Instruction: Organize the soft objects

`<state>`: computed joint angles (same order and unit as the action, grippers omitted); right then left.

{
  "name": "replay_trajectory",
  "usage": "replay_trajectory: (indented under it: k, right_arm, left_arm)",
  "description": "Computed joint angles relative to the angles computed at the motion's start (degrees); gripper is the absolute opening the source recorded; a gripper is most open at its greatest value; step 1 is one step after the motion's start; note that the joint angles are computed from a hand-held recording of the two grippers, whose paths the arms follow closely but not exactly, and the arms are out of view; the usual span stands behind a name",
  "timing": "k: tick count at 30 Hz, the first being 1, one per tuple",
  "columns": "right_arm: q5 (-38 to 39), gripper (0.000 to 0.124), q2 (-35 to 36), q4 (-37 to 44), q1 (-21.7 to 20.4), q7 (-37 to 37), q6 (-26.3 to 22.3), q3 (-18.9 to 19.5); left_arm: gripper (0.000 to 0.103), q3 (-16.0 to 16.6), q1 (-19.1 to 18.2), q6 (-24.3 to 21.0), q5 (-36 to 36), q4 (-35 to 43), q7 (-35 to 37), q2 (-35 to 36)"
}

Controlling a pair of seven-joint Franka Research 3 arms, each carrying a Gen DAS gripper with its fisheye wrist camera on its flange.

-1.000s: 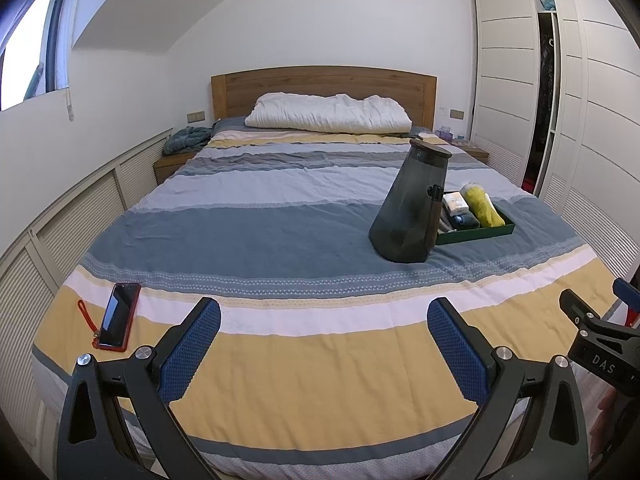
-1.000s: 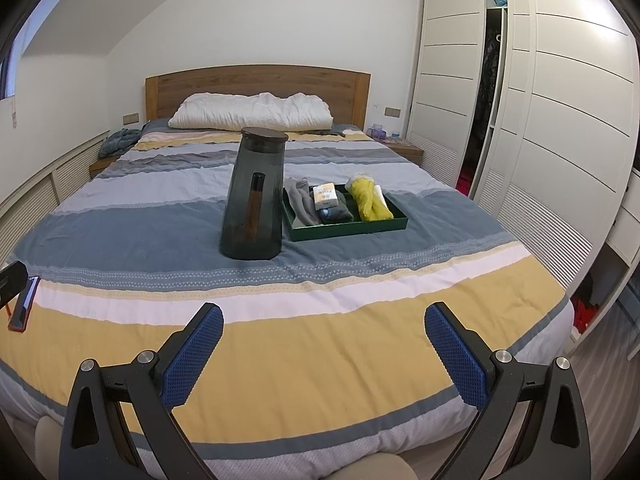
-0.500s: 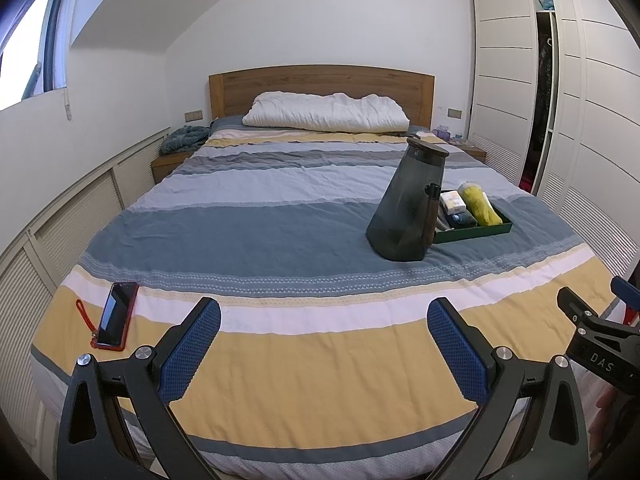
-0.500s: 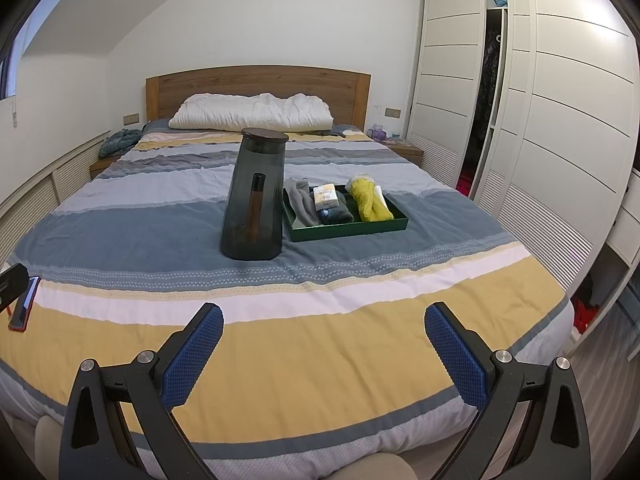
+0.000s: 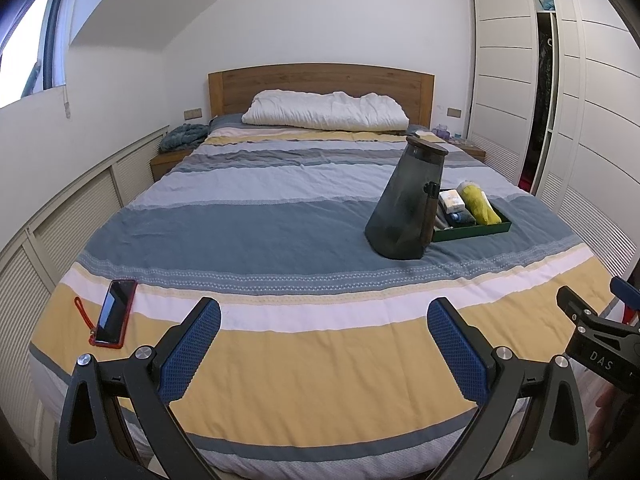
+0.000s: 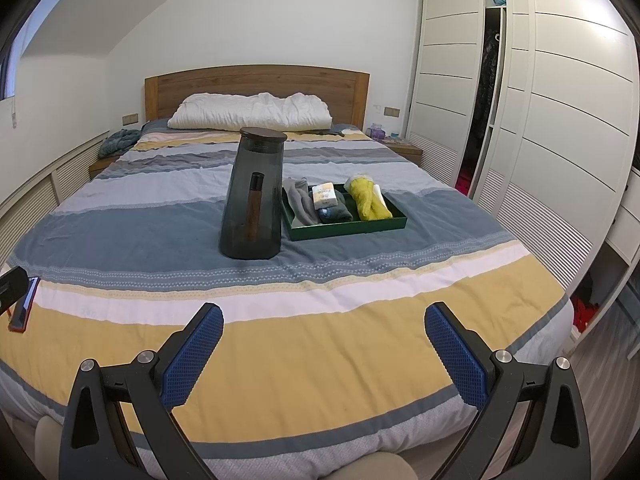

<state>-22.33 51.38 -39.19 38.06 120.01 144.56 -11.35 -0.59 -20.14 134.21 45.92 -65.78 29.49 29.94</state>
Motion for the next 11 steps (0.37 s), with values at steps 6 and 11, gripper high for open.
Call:
replay_trajectory:
  k: [6, 11]
  right_arm:
    - [0.04, 0.103, 0.19, 0.28, 0.0, -0.05, -0.12, -0.06]
    - [0.03, 0.103, 0.28, 0.42, -0.02, -0.07, -0.12, -0.11]
  left_arm:
    - [0.101, -0.1, 0.16, 0.19, -0.22, -0.09, 0.56, -0.04]
    - [0.101, -0.15, 0.19, 0.2, -0.55, -0.26, 0.57, -0.18]
